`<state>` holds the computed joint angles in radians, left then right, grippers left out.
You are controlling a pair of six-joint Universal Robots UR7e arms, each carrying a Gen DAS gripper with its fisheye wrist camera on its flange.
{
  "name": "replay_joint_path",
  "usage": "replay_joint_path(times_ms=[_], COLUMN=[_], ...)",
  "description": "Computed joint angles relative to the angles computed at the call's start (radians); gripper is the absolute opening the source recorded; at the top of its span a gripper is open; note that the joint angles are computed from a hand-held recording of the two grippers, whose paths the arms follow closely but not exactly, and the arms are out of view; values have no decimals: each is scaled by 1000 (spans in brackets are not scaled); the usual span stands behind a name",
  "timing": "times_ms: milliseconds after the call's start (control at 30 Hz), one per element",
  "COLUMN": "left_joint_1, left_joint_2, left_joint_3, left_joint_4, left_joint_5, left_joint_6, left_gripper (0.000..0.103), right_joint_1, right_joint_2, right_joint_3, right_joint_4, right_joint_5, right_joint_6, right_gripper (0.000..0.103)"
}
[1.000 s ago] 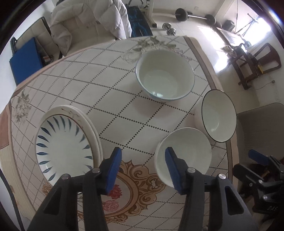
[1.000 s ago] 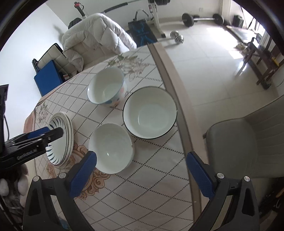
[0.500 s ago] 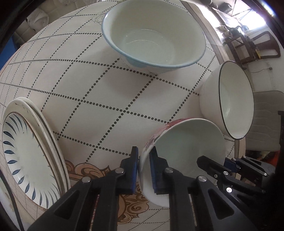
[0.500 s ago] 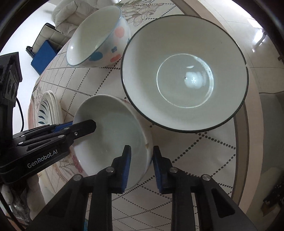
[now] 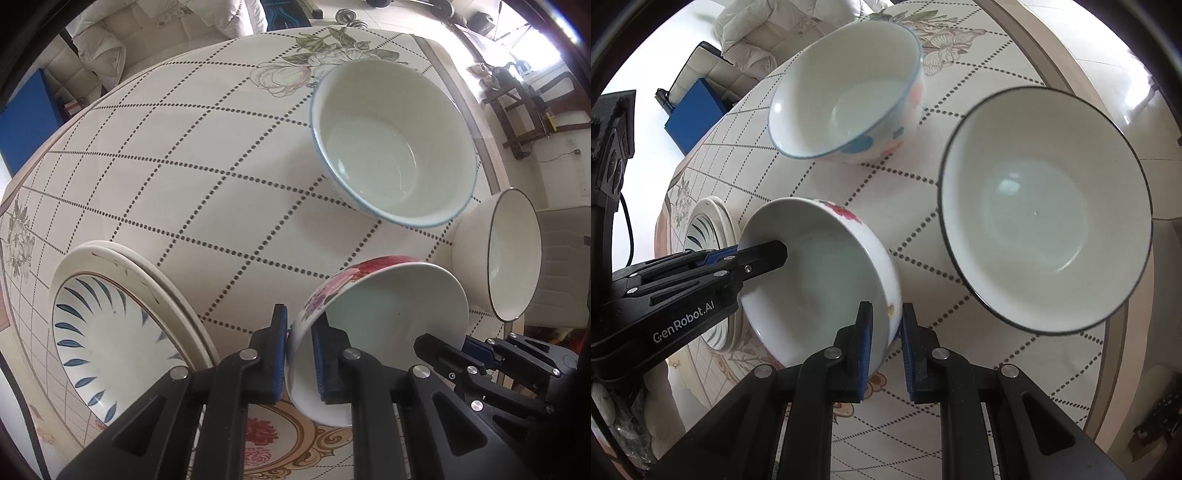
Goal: Organize plates and bowls
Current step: 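Grasp the rim of the pink-flower bowl with the left gripper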
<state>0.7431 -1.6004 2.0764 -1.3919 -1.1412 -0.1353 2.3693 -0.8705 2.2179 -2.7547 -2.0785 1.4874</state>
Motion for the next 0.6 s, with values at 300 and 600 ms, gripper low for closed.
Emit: replay_joint_path(times_ms=[300, 600], left_joint_1=[64, 86], left_joint_2=[65, 104], left_joint_3=[-36, -81], left_joint_4=[3, -1], left_joint_5=[53, 41], left_joint_6=[12, -2], left_gripper=[11, 13], right_joint_1=[-64, -90], right_joint_2=[36, 20], right_joint_3=[-54, -39], right_joint_4=[-6, -32], right_joint_5=[19, 44], right_joint_6=[-70, -68], right_gripper=[17, 19])
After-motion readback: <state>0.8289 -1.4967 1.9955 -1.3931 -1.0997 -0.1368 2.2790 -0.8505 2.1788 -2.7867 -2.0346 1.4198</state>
